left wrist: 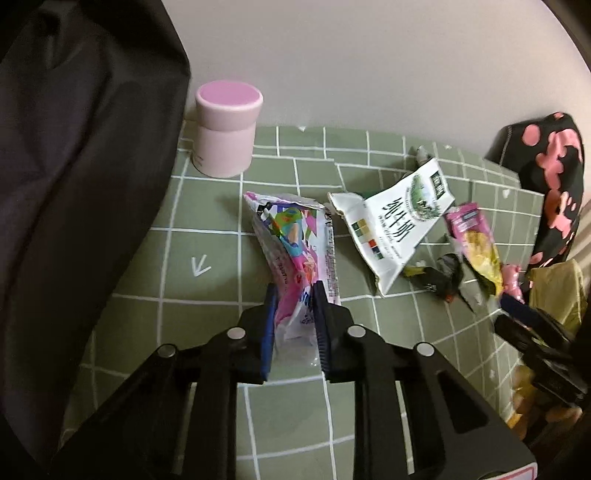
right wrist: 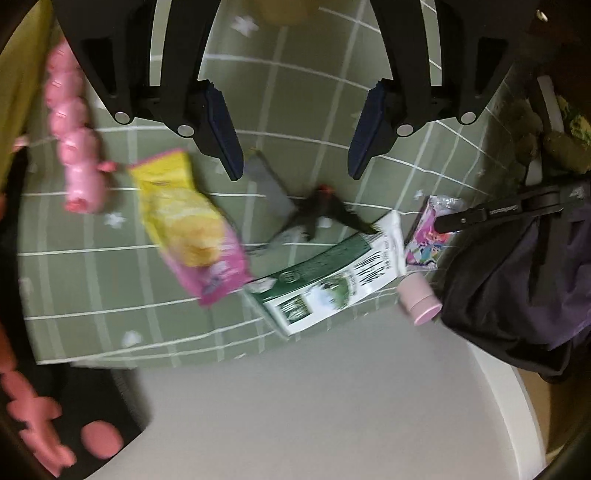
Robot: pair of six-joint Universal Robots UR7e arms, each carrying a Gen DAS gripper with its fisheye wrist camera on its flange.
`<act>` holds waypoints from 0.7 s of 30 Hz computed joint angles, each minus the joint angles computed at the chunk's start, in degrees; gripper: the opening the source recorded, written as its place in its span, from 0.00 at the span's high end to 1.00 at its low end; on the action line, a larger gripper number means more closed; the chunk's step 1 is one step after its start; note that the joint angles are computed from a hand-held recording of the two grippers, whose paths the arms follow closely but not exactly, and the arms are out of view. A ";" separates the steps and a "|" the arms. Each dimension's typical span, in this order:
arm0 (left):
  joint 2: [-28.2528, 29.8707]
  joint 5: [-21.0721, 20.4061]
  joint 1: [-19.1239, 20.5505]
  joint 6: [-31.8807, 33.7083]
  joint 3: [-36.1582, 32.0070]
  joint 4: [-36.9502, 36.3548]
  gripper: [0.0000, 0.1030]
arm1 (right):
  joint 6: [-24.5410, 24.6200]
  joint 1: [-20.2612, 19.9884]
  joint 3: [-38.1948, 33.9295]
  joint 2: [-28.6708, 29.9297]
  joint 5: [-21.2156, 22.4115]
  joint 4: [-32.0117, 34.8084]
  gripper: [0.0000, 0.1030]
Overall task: Collect trash
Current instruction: 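Grasp the black strap with the right while the left grasps the white-pink candy bag, then carry the candy bag and black strap toward the trash bag with both tools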
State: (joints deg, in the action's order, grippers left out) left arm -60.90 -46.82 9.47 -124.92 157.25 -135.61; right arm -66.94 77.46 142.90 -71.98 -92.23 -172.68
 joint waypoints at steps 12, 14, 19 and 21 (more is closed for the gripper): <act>-1.71 -4.77 -8.48 -7.83 -1.57 10.30 0.84 | 4.09 5.98 -4.97 15.22 -3.45 -9.54 0.68; -1.41 -4.40 -8.03 -7.23 -1.71 9.74 0.84 | 4.12 6.14 -5.00 14.64 -3.98 -8.81 0.76; -1.22 -2.48 -7.80 -6.67 -1.74 8.55 0.84 | 3.38 4.65 -3.70 9.06 -1.23 -5.37 0.81; -1.62 -1.02 -7.65 -6.09 -2.10 8.98 0.84 | 4.08 4.05 -3.47 6.19 0.26 -3.43 0.81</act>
